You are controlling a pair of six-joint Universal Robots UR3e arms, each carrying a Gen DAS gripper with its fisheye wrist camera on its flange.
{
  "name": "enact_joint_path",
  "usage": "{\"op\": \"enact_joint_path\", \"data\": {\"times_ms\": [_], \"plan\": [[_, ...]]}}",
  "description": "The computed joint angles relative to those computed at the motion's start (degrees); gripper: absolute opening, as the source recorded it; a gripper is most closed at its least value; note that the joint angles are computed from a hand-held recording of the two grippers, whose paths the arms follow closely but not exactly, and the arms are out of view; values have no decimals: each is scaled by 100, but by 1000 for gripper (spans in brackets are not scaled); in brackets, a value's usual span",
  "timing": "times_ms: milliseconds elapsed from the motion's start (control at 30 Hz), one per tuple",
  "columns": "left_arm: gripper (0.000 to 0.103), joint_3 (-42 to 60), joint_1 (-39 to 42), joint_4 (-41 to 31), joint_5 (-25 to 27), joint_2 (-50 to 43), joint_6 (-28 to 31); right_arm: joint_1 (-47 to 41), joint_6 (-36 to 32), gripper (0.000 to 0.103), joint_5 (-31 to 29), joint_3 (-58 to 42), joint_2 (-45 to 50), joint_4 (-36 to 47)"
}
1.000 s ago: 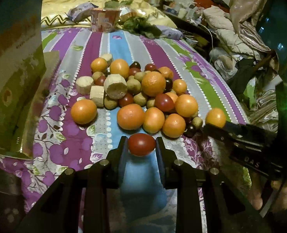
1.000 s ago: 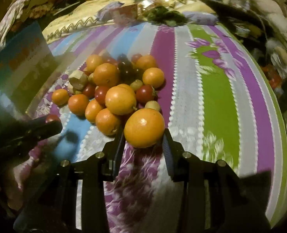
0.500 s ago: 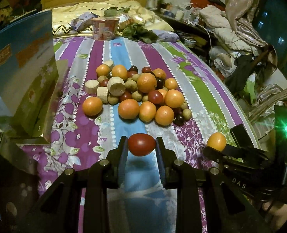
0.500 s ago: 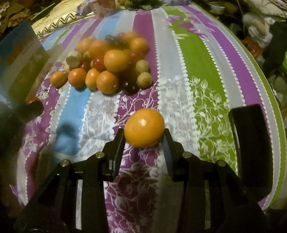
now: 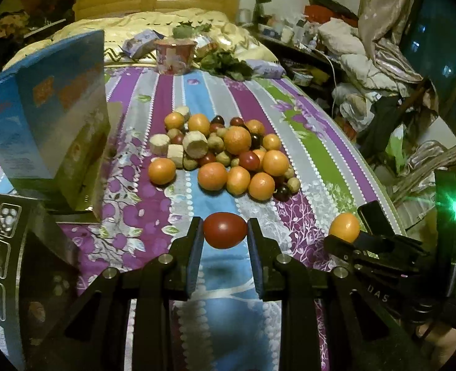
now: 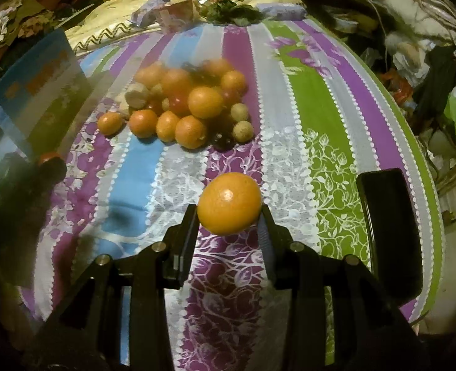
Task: Organize fruits
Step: 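Carry the plum and orange in both grippers over the light-blue basket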
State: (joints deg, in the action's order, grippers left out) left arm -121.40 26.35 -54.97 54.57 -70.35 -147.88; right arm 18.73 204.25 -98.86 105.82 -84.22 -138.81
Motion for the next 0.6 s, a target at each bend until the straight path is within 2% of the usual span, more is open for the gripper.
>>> {"op": "enact_joint_path", "data": {"times_ms": [300, 600], "plan": [[29, 355, 1104, -1255, -382, 771, 754, 582, 137, 39, -271, -1181, 493, 480], [29, 1208, 2979, -2979, -933, 1004, 1908, 1314, 232, 39, -397, -3200, 1541, 1164]]}}
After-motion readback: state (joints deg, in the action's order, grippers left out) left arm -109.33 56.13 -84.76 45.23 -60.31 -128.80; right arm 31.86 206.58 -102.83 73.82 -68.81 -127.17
